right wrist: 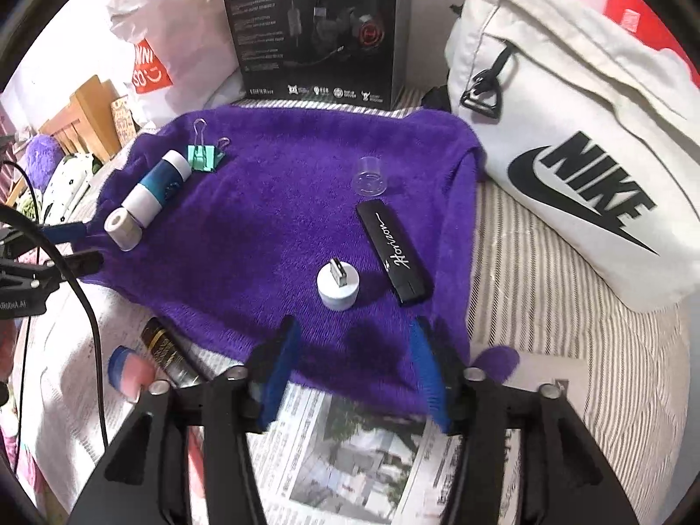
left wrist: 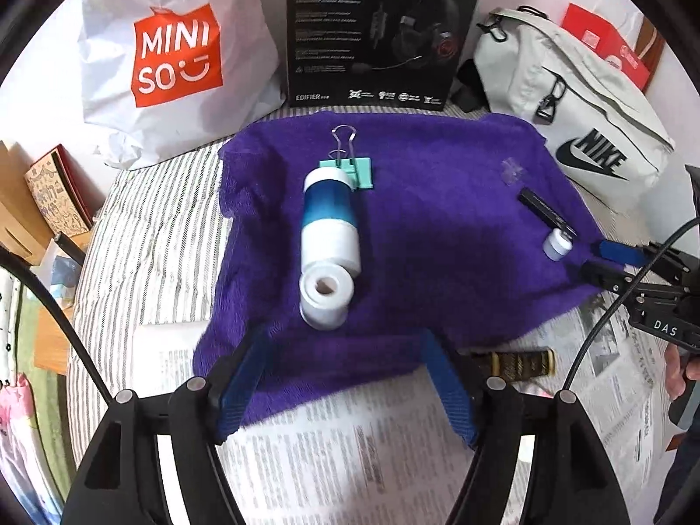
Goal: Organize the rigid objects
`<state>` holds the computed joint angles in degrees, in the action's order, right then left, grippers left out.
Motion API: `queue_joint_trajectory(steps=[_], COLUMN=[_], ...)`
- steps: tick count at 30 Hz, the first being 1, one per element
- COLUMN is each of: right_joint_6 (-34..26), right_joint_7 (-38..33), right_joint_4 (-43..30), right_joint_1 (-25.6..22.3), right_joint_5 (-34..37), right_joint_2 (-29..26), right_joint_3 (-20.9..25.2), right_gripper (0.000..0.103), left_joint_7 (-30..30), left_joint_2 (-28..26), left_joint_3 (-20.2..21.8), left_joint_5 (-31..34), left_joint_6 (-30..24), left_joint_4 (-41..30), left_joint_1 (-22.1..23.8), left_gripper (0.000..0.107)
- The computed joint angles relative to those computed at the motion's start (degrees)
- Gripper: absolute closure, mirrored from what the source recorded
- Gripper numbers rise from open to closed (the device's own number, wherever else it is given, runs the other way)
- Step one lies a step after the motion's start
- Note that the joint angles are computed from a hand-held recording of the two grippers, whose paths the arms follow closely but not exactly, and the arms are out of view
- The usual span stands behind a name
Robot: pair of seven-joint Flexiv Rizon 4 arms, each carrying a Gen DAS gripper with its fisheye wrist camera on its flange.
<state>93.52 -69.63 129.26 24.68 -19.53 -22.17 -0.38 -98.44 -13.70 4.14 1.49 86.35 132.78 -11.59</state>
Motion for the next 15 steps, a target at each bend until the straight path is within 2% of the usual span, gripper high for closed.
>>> queue_joint_trajectory(steps=[3, 6, 8, 11, 15], right_joint_6=[2.65, 3.75, 4.81, 7.22, 8.55], right_joint_7=[1.00, 0.86, 0.87, 0.46, -1.34], right_joint_4=[3.08, 5.02, 6.82, 10.29, 13.59], right_joint_1=[3.65, 3.41, 4.30, 10.22, 16.32], right_joint_5=[0.10, 1.38, 2.34, 4.41, 8.83], right_joint_2=[1.99, 3.60, 4.93, 6.95, 9.16], right_joint_3=[-3.99, -3.51, -4.28, -9.71, -14.08], right_gripper=[0.043, 0.043, 0.038, 0.031, 0.031], left_joint_7=[-1.31, -3.03, -3.36, -3.27, -4.40], left_joint_2=[0.92, 1.37, 1.82, 2.18, 2.13], left_joint_3=[0.41, 0.99, 0.20, -1.21, -1.24], left_joint_5=[1.02, 2.36, 2.17, 0.96, 1.24], left_joint_6=[0.07, -0.10, 0.72, 1.95, 2.84], left_joint_4=[0.89, 1.52, 2.53, 4.00, 4.88], left_joint_1=[-1.33, -2.60, -2.21, -1.72, -2.80], left_gripper=[0.035, 0.035, 0.035, 0.035, 0.035])
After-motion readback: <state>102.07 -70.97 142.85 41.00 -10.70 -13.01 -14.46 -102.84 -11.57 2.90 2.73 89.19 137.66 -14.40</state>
